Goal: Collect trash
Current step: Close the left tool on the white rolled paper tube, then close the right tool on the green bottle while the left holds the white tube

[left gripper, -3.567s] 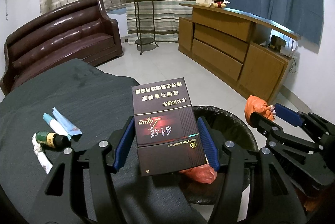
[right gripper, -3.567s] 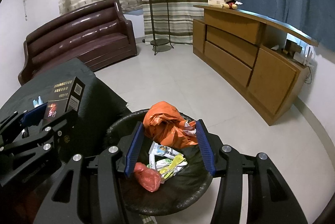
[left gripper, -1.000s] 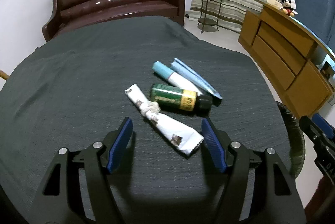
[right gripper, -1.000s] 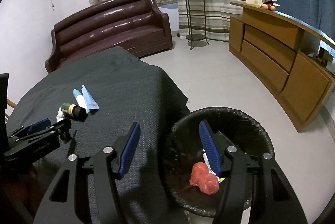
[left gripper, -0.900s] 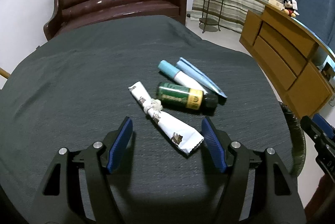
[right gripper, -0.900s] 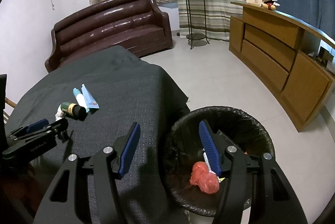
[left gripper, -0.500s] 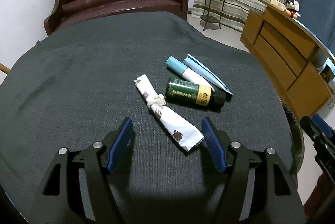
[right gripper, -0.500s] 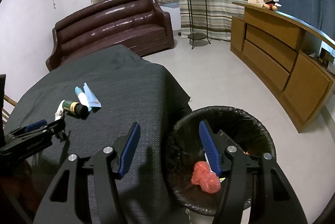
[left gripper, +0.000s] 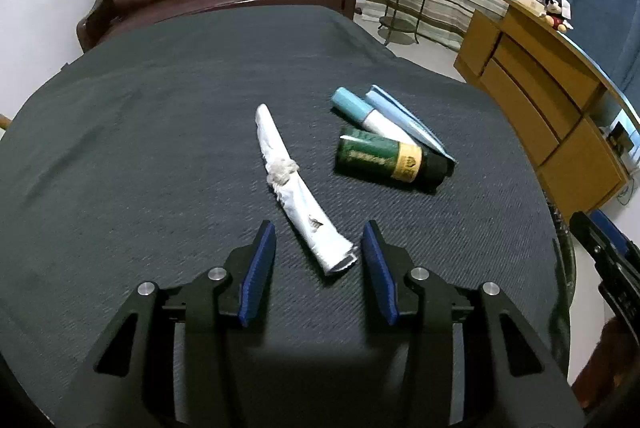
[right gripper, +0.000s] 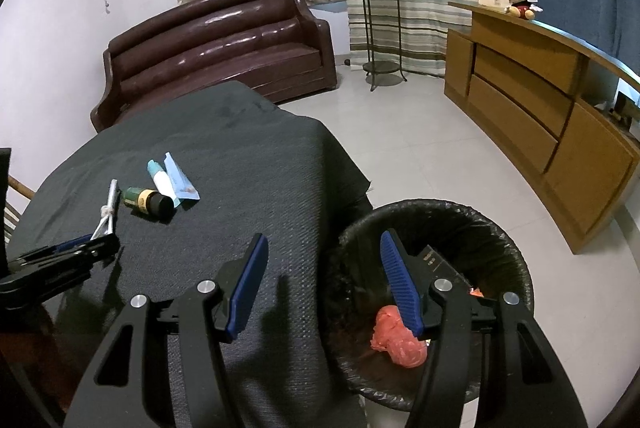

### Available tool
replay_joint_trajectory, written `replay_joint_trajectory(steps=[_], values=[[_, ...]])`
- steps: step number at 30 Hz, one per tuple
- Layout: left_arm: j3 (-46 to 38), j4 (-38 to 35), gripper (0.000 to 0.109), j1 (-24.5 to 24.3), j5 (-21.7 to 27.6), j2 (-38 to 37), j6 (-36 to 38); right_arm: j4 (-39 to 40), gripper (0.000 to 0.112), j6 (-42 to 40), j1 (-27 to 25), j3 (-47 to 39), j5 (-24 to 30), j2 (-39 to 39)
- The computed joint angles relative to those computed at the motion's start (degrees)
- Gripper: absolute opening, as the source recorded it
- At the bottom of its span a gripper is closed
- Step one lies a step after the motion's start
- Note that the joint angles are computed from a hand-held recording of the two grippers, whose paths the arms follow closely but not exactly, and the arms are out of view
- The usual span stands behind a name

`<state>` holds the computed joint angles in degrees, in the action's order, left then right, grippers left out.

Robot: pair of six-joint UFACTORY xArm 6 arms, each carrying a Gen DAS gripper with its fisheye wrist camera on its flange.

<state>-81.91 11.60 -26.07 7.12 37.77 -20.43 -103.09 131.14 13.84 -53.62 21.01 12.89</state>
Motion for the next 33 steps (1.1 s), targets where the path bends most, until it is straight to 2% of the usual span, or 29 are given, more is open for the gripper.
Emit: replay_joint_trajectory(steps=[3, 5, 7, 10, 14, 17, 20, 21, 22, 24, 27, 31, 33], values=[[2.36, 1.76, 0.045, 0.73, -1.27, -1.76, -1.52, 0.19, 0.058, -0.36, 0.04, -0.11, 0.0, 0.03], [2.32, 1.57, 0.053, 0.66, -1.74, -1.85, -1.63, 0.14, 0.058, -0.31, 0.06, -0.1, 0.02, 0.04], [1.48, 5.03, 0.063, 0.98, -2.28, -1.36, -5.32, 0.27, 0.058, -0.55, 0.01, -0.15, 0.03, 0.0], [-1.11, -1.55, 0.069, 0.23, -1.43, 0.43, -0.94, 0.68, 0.058, -0.96, 0.2, -0.17, 0.2, -0.1], [-7.22, -4.86, 0.07, 0.11, 2.55, 4.44, 0.58, 0.97, 0.058, -1.33, 0.17, -0.05, 0.15, -0.26], [-8.07, 3.04, 0.053, 0.79, 2.95, 4.97, -5.11, 0.89, 0.058, -1.32, 0.13, -0.05, 0.11, -0.26], [-6.98, -0.1, 0.035, 0.96, 1.55, 4.56, -0.1, 1.2, 0.058, -1.76, 0.34, -0.3, 0.1, -0.02], [-6.55, -1.73, 0.026, 0.97, 1.11, 4.38, 1.83, 1.5, 0.058, -2.19, 0.46, -0.63, 0.01, 0.21], [-5.97, -4.92, 0.022, 0.93, 0.49, 4.17, 5.45, 1.72, 0.058, -2.43, 0.65, -0.87, 0.01, 0.4], [-4.69, -9.57, 0.021, 0.91, -0.5, 3.56, 10.68, 2.23, 0.058, -3.34, 0.97, -1.73, -0.14, 0.94], [-3.38, -9.51, 0.018, 1.44, -1.5, 2.89, 12.05, 3.18, 0.058, -4.96, 1.7, -3.51, -0.32, 2.03], [-1.76, -16.19, 0.017, 1.93, -2.26, 1.75, 18.55, 3.96, 0.058, -7.04, 2.46, -6.98, -1.85, 4.37], [-0.5, -17.16, 0.017, 2.25, -3.03, 1.01, 19.74, 4.65, 0.058, -8.68, 3.1, -8.78, -2.38, 5.63]])
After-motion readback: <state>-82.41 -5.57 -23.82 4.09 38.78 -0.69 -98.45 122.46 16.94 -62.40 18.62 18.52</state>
